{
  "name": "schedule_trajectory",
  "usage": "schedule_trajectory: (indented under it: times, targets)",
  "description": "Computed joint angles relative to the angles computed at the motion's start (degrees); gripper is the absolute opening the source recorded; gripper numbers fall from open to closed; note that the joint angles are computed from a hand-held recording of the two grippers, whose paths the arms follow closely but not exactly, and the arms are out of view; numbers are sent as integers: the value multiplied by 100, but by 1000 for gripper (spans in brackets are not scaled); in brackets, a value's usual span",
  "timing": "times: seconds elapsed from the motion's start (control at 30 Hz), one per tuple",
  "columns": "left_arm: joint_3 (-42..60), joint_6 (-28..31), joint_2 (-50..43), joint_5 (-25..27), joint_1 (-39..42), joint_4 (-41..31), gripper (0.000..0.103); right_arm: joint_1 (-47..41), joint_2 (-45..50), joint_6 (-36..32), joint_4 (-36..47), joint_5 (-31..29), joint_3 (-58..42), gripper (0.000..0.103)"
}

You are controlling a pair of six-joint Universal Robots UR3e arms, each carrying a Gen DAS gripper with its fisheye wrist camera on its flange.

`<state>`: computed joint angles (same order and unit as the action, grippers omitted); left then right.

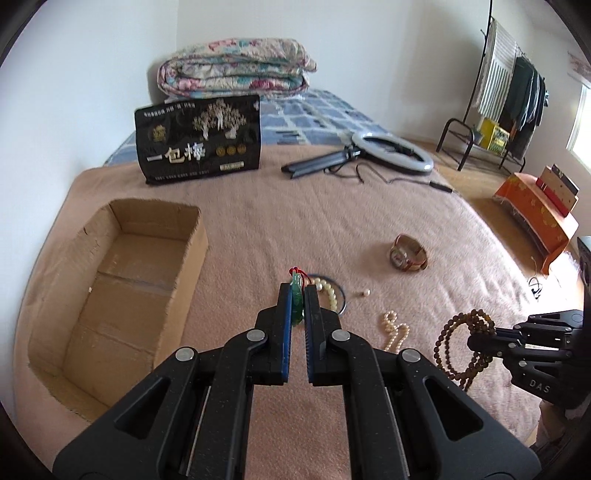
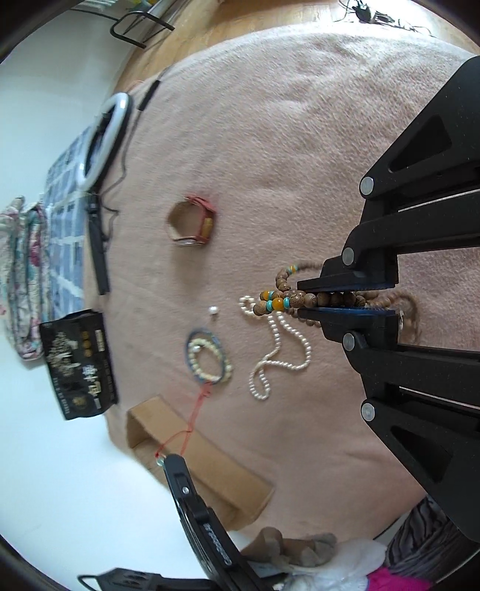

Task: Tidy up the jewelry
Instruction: 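Close the left gripper on the jade pendant while the right gripper grasps the brown mala, then carry the jade pendant and brown mala over the cardboard box with both grippers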

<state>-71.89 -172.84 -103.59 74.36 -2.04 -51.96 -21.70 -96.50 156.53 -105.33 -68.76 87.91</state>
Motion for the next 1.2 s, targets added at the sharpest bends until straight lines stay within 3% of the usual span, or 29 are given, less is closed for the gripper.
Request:
schedule_trajectory:
  times: [0.37,0.73,1.2]
  targets:
    - [-350,99,886,-348,421,-101,4,-344,-361,-11,303,490,-408,5]
    - [-707,277,1479,-601,940,-26,4,-168,-160,206,470,612,-1178,5]
    - [-932,435,1699,-800,1906,24,4,1000,1339,791,764,427,-3672,5]
